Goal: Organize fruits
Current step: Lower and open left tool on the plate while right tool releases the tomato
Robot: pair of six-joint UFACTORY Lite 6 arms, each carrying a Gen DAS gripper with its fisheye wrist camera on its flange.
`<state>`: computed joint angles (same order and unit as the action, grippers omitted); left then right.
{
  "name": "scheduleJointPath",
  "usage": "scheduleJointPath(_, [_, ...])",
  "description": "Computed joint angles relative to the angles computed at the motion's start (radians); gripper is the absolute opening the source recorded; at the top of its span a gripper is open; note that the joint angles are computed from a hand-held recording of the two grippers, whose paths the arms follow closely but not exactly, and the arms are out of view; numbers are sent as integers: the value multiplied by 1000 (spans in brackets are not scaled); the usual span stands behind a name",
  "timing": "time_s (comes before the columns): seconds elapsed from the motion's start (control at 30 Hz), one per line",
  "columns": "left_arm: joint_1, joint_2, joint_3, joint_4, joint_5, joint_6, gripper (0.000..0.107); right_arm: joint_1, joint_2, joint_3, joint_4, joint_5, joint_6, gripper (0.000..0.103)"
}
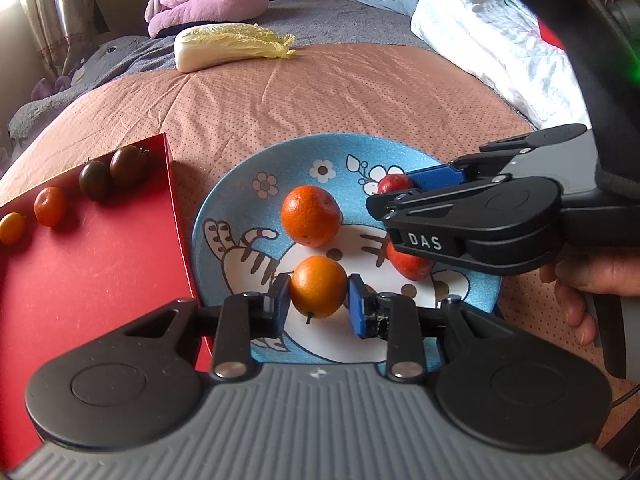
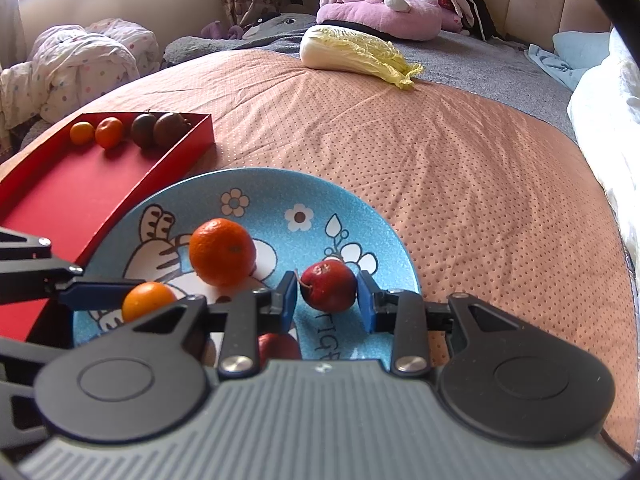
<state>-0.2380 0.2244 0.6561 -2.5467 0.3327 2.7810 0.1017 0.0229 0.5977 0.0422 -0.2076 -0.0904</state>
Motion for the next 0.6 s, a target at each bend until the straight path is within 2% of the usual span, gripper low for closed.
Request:
scheduleJointPath(0.23, [-2,-16,-11,29,-1,-27,36,6,14,11,73,6,-66,36])
scheduleJointPath(0.6, [-4,-60,-41,33,4,-25,44,19,6,8,129,23,-111,34])
